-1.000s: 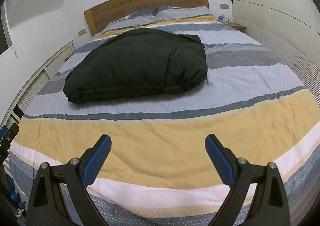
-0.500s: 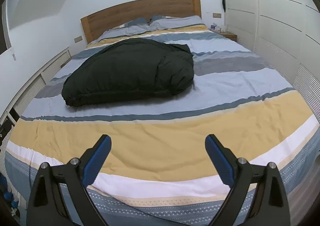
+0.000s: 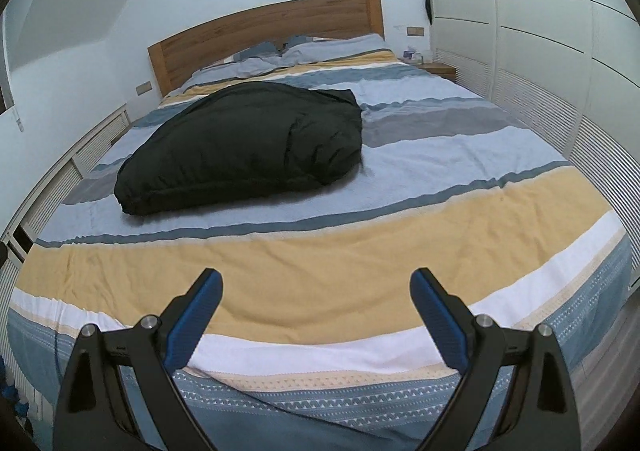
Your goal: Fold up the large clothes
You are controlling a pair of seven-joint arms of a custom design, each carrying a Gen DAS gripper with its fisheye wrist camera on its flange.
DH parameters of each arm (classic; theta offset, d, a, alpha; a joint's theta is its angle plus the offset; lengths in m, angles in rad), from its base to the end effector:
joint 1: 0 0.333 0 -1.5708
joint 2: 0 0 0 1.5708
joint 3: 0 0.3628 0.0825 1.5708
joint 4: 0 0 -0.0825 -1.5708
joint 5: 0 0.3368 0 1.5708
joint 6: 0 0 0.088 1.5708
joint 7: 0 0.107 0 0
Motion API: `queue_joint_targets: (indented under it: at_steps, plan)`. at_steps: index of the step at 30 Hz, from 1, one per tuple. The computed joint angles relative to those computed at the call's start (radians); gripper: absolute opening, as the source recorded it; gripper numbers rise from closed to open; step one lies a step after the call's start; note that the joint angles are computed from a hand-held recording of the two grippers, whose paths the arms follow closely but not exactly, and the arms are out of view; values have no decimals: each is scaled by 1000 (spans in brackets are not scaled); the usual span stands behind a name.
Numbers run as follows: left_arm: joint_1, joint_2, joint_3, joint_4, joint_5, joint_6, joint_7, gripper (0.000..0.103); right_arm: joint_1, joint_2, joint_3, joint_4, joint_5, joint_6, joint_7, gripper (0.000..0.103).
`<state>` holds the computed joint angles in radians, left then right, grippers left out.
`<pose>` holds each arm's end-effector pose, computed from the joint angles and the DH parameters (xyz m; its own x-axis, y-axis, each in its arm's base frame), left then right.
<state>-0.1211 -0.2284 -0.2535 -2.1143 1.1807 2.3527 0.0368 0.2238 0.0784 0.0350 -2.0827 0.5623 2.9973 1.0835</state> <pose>0.4422 -0.1748 0.6283 0.4575 -0.8883 -0.0406 -0.4091 -0.1697 -0.8966 0.5596 0.1079 0.5536 0.2659 -0.9582 -0.1059 -0.6529 -0.0982 -0.7511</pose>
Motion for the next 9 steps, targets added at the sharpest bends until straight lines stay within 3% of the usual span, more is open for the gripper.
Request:
queue_joint_targets:
  at_steps: [9]
  plan:
    - [-8, -17, -8, -5, -8, -13, 1, 102, -8, -31, 2, -34, 36, 21, -34, 95]
